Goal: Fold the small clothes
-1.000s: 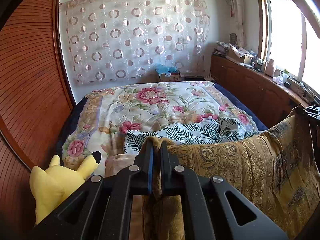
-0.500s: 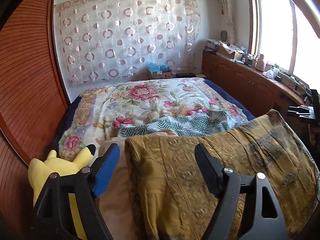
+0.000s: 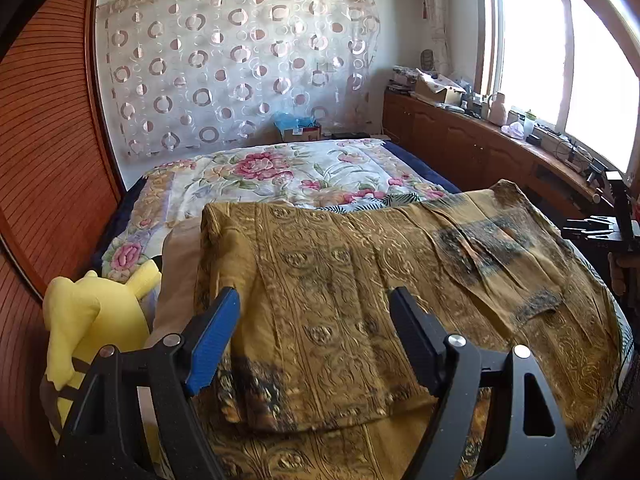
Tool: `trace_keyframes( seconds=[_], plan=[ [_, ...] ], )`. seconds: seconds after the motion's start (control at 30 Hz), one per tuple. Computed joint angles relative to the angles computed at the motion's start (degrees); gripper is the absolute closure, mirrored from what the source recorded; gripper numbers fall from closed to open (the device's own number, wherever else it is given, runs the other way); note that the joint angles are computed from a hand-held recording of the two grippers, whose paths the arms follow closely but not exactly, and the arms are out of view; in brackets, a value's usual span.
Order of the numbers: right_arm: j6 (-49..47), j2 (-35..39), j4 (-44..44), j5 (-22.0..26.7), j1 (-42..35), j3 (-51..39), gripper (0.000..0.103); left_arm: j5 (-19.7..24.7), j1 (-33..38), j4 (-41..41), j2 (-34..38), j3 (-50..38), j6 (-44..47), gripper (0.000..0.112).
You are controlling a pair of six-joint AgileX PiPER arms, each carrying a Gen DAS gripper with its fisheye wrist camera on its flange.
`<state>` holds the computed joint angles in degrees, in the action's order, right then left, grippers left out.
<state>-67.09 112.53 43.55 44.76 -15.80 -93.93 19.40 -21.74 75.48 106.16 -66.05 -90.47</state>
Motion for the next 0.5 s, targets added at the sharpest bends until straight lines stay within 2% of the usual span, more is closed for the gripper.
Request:
trace_keyframes(
  seconds=[0.37, 0.5],
  plan=[
    [4.06, -2.56, -1.58, 5.58, -3.72, 2.74, 0.057, 1.76, -3.04, 10.23, -3.18, 9.23, -17.14, 0.034],
    [7.64, -1.10, -3.33, 7.29, -3.00, 0.25, 0.057, 2.58, -3.07, 10.89, -3.07, 10.76, -19.29, 0.034]
  ],
)
